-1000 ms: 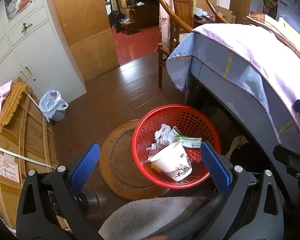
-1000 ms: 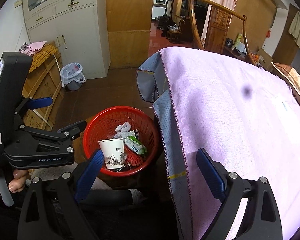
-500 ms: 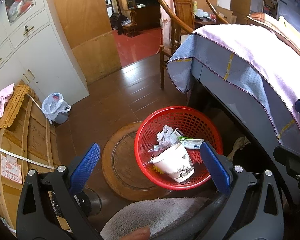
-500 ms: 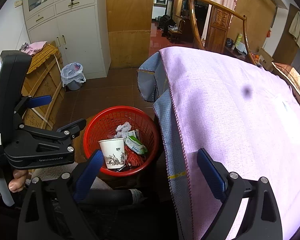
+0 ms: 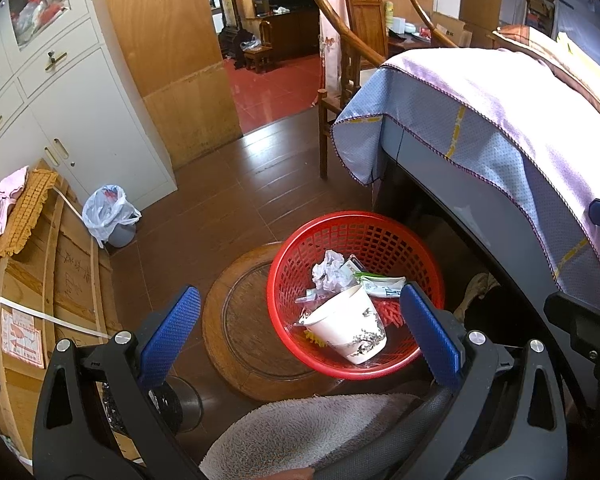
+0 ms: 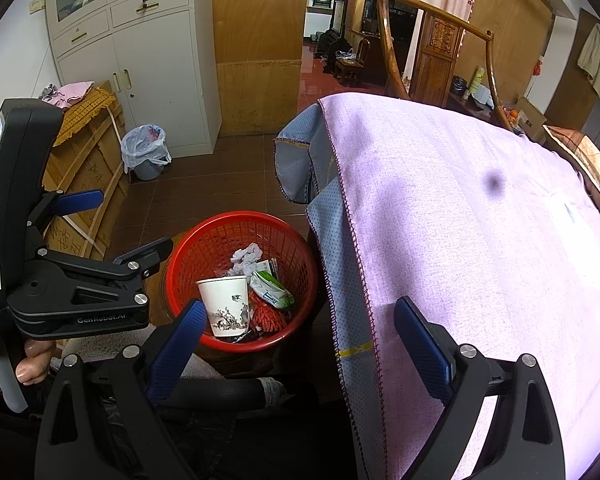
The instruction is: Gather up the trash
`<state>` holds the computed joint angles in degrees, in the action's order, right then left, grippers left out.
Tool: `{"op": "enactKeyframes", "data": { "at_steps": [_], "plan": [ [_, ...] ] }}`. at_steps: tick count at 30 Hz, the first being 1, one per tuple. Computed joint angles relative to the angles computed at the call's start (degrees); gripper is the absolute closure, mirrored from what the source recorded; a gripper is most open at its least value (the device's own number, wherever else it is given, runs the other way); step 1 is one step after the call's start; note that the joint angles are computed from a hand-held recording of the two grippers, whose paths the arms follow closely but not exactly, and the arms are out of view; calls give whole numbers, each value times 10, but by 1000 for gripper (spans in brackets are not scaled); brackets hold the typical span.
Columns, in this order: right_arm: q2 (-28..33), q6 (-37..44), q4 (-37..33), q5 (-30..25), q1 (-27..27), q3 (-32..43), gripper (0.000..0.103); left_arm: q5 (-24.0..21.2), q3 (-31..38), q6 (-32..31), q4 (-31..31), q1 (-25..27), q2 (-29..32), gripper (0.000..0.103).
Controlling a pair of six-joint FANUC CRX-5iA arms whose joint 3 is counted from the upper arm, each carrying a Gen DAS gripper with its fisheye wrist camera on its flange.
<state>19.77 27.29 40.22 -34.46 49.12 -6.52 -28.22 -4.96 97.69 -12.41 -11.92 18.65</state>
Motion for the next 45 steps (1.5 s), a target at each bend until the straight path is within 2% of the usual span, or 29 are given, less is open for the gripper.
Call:
{"op": "enactKeyframes", "data": {
  "at_steps": [9,41,45],
  "plan": [
    [0,0,0,0,0,0,10,-2,-5,-40,46,12,5,7],
    [0,2,-2,-1,0,2,10,-6,0,-34,30,7,6,7],
    [0,3,-3,-1,0,2,10,-5,4,-18,14,5,6,7]
  ]
}}
